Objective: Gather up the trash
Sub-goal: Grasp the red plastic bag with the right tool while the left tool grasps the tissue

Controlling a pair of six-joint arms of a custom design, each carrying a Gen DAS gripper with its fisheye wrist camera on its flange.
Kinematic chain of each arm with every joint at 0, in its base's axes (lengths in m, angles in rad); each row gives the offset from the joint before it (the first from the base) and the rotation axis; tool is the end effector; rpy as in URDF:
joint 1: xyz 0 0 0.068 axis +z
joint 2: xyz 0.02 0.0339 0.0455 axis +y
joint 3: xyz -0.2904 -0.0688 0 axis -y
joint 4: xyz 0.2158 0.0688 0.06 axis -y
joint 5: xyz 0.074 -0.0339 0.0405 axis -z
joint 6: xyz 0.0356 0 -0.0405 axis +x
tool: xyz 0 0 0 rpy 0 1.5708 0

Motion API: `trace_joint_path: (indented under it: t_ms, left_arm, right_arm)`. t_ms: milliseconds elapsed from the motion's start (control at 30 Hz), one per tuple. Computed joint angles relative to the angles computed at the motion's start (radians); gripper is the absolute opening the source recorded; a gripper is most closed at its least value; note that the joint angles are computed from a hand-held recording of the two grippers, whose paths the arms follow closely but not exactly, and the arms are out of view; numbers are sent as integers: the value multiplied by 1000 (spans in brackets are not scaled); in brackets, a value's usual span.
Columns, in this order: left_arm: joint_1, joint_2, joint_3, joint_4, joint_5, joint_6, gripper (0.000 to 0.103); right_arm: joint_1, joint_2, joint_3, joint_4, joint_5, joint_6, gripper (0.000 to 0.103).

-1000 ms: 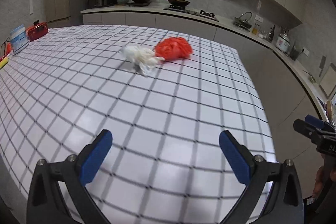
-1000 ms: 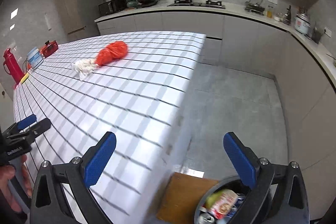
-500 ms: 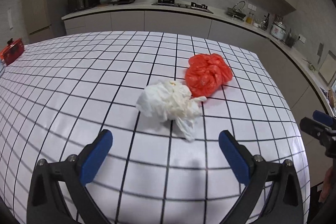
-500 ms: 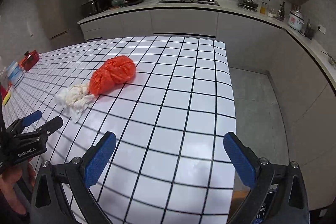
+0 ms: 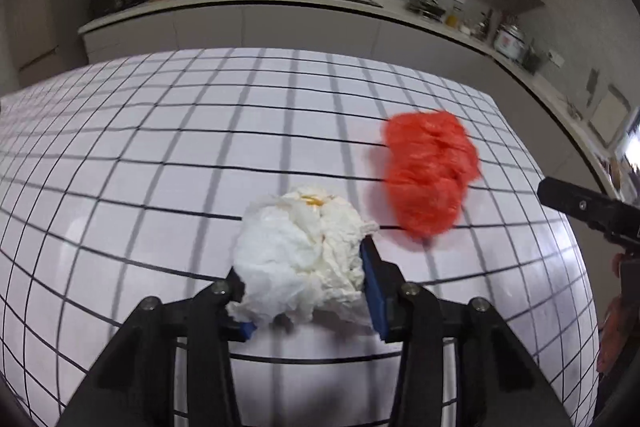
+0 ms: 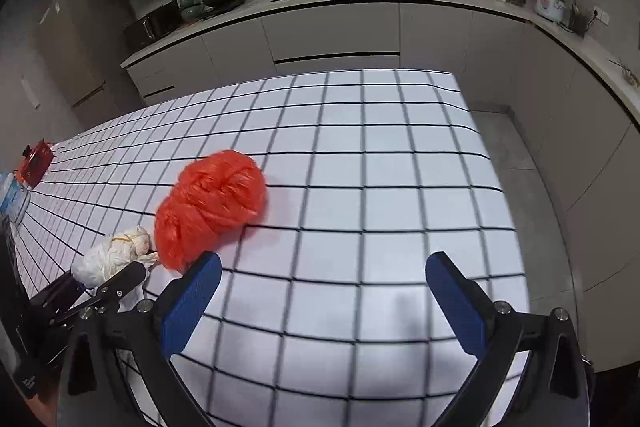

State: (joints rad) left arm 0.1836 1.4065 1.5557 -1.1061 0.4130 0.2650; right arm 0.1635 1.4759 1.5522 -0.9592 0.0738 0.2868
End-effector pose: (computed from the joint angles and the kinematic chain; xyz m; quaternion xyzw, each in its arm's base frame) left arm 0.2370 0.0295 0.4043 0.0999 0.9297 -0.1248 0.3318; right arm 0.2694 0.0418 0.3943 0.0704 0.9382 0.0414 0.3362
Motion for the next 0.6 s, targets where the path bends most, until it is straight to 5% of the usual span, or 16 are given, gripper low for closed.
trace_joint_path:
  t_ms: [233,467,500,567,600]
  left_arm:
    - [228,70,56,-22,48,92,43]
    - [218,24,9,-32,21,97,53]
    - [204,23,11,-25,12,86,53]
    - [199,26,14,-30,19,91,49]
    - [203,24,14,-35,31,92,44]
  right_arm:
    - [109,131,99,28,17,49,103]
    - [178,293,223,15,18,66,101]
    - [181,301,224,18,15,65,97]
    - [184,297,207,31,-8,60,63]
    - [185,295,202,34,-16,61,60]
